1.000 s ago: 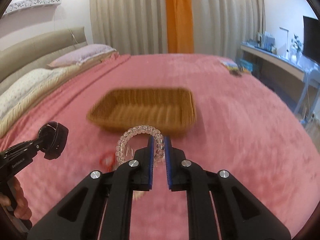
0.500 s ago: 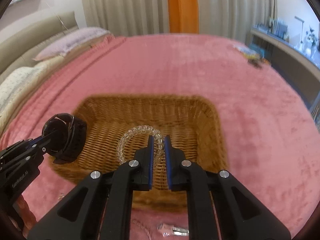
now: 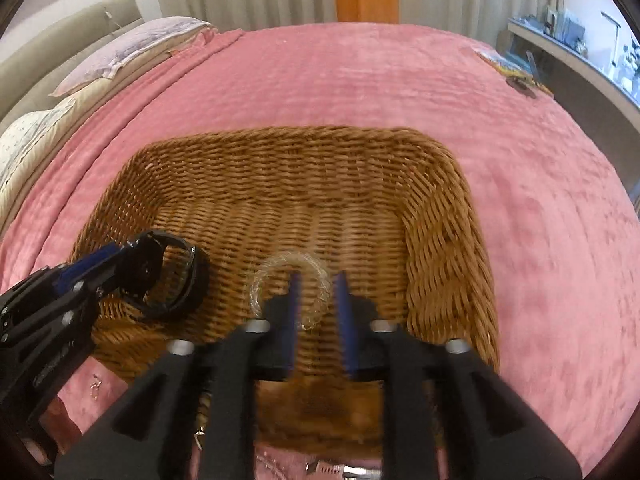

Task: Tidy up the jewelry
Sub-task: 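Carry both into the basket and open both tools to release them, then grasp the blue clip with the left tool while the right grasps the cream coil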

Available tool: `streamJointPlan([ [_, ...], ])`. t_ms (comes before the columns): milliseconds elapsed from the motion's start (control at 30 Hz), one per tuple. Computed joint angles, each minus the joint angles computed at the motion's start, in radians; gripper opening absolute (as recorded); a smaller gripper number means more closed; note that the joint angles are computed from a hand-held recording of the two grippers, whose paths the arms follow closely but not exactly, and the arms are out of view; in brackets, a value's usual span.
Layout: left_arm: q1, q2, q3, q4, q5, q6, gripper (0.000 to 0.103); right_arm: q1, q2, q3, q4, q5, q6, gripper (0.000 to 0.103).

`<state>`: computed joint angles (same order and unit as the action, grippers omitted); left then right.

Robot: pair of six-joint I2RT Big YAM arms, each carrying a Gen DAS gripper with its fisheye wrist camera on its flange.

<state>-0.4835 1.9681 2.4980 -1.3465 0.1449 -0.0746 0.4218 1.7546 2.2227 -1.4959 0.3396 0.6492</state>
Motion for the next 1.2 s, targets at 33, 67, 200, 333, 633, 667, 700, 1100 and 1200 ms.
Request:
streamJointPlan([
  [33, 0.0, -0.021, -0.029, 0.014, -0.002, 0.001, 0.046, 0.002, -0.018, -0.018, 0.016, -0.009, 0.005, 0.048],
  [67, -0.002, -0.052, -0.072, 0.036, -0.01, 0.006, 0.045, 0.008, -0.037, -0.036, 0.035, -0.001, 0.005, 0.048],
  [200, 0.007, -0.194, -0.246, 0.153, 0.008, 0.007, 0.045, 0.057, -0.095, -0.054, 0.036, 0.082, 0.008, 0.048],
  [333, 0.027, -0.327, -0.369, 0.233, 0.071, 0.004, 0.045, 0.114, -0.158, -0.069, 0.038, 0.132, 0.026, 0.048],
  [633, 0.04, -0.617, -0.689, 0.371, 0.124, 0.039, 0.05, 0.326, -0.278, -0.179, 0.048, 0.381, 0.081, 0.048],
  [667, 0.043, -0.633, -0.716, 0.376, 0.13, 0.042, 0.052, 0.344, -0.288, -0.202, 0.05, 0.398, 0.091, 0.048],
  [700, 0.048, -0.65, -0.744, 0.374, 0.143, 0.048, 0.052, 0.362, -0.298, -0.23, 0.046, 0.407, 0.114, 0.048],
  [1100, 0.08, -0.713, -0.964, 0.298, 0.203, 0.154, 0.052, 0.388, -0.374, -0.511, 0.122, 0.284, 0.319, 0.042],
  [1200, 0.079, -0.705, -0.982, 0.269, 0.209, 0.188, 0.052, 0.386, -0.361, -0.519, 0.113, 0.266, 0.327, 0.038],
])
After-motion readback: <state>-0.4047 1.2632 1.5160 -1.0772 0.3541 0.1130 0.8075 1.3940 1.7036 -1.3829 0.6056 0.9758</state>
